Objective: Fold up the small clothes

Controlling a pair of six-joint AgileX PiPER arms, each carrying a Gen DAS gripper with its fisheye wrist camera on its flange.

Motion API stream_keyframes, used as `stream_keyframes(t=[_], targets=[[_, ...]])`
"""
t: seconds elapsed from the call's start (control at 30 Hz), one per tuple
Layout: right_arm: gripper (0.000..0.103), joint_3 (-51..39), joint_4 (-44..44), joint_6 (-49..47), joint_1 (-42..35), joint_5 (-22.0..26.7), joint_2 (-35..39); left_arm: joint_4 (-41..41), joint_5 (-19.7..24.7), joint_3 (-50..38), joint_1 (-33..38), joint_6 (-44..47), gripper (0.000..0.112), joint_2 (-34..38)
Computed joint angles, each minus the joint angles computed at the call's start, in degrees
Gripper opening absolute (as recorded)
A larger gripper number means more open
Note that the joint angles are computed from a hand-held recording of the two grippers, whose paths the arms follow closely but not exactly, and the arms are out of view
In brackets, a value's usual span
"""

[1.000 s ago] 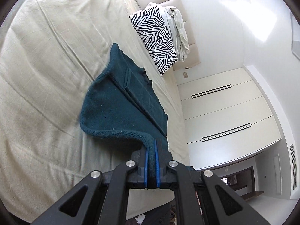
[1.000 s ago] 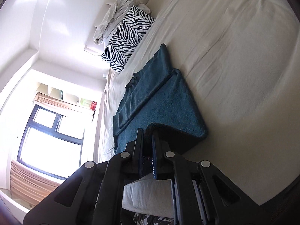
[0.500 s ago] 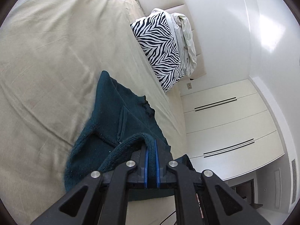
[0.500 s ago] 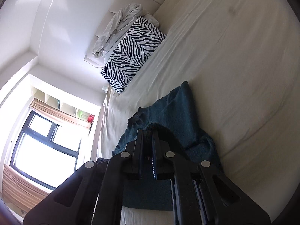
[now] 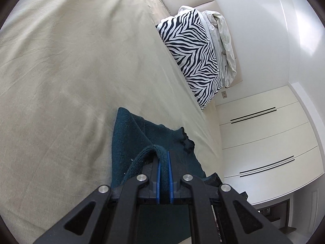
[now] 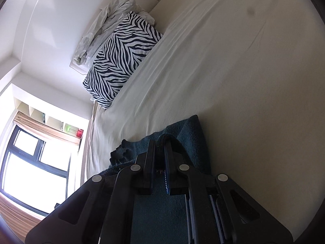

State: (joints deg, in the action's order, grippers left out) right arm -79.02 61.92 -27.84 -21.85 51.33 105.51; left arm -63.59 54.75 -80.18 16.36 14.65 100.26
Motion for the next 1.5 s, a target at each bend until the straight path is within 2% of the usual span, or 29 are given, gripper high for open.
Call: stream_keyframes(t=[0.03, 0.1, 0.17, 0.2, 0.27, 0.37, 0.4, 0.43, 0.57, 0.67, 0.73, 0.83, 0.93, 0.97, 1.03, 1.1, 1.17, 1.3, 1.4, 1.47, 1.5], targets=[[0.008, -1.8, -1.8, 1.7, 0.9, -0.7, 1.7, 1.8, -1.0, -1.1, -0.8, -1.4, 0.008, 1.3], [0.008, -4.7, -5.0, 5.3, 2.3, -1.7, 5.0, 3.7, -1.6, -2.9, -1.7, -3.0, 0.021, 3.9], [0.009, -6.1, -6.3, 7.3, 2.9, -1.8, 7.4, 3.7, -3.4, -1.5, -1.8, -3.0, 0.047, 3.5], [0.011, -6.0, -5.2, 6.6, 2.8, -1.8, 7.8, 2.3, -4.1, -0.1, -1.5, -1.5, 0.050, 2.5], [0.017, -3.9, -3.6, 3.9, 2.8, -3.6, 6.5, 4.6, -5.6, 1.3, -1.6, -2.3, 0.062, 0.1], [0.036, -1.1, -6.9, 4.1, 3.1, -6.4, 2.4, 8.4, -7.8, 3.8, -2.1, -3.5, 0.065, -4.5], [0.054, 0.2, -7.1, 4.5, 2.9, -7.6, 0.9, 9.6, -8.2, 4.4, -2.5, -3.8, 0.065, -6.0], [0.057, 2.1, -6.3, 3.8, 2.4, -8.8, -1.0, 11.1, -9.0, 4.9, -3.4, -4.3, 0.065, -7.4], [0.057, 5.5, -1.6, -2.6, 2.4, -5.8, -6.4, 19.5, -12.0, 3.8, -10.4, -6.6, 0.065, -9.8], [0.057, 5.0, -1.4, -3.9, 7.1, -3.9, -7.2, 26.9, -14.5, 0.7, -16.8, -10.5, 0.065, -7.8], [0.057, 3.5, -1.2, -3.5, 11.0, -3.6, -5.8, 35.5, -16.9, -1.7, -20.7, -16.0, 0.065, -5.5], [0.057, 1.0, -1.2, -3.0, 16.0, -4.7, -2.2, 44.6, -18.1, -5.5, -23.6, -23.1, 0.065, -1.5], [0.056, 0.1, -3.8, -0.8, 18.8, -8.6, 1.1, 57.0, -15.5, -11.0, -26.0, -31.6, 0.065, 3.9], [0.052, 1.0, -3.1, -1.6, 18.9, -11.0, 2.0, 57.7, -15.2, -11.4, -25.7, -32.3, 0.065, 5.1], [0.026, 3.6, 3.9, -8.0, 15.5, -11.3, 3.0, 55.5, -17.3, -10.2, -24.7, -30.4, 0.065, 6.0], [0.018, 5.8, 8.2, -12.3, 11.6, -11.2, 3.2, 53.6, -20.8, -7.2, -24.2, -27.6, 0.065, 5.3], [0.015, 9.3, 9.6, -16.6, 9.0, -14.1, 1.2, 53.8, -23.3, -5.1, -24.4, -27.0, 0.065, 4.3], [0.014, 16.6, 14.2, -19.9, 1.5, -14.4, -3.3, 54.0, -24.2, -3.9, -24.7, -27.0, 0.066, 3.4], [0.020, 20.3, 4.4, -13.7, -0.9, -17.7, -9.6, 52.8, -24.1, -2.1, -24.3, -26.9, 0.066, 1.5], [0.025, 22.4, 2.5, -14.5, -3.9, -14.8, -12.9, 51.9, -24.9, 0.4, -24.3, -27.5, 0.073, -0.9], [0.031, 23.4, 3.1, -16.0, -5.2, -13.3, -14.2, 51.6, -25.4, 1.7, -24.5, -27.6, 0.075, -1.9]])
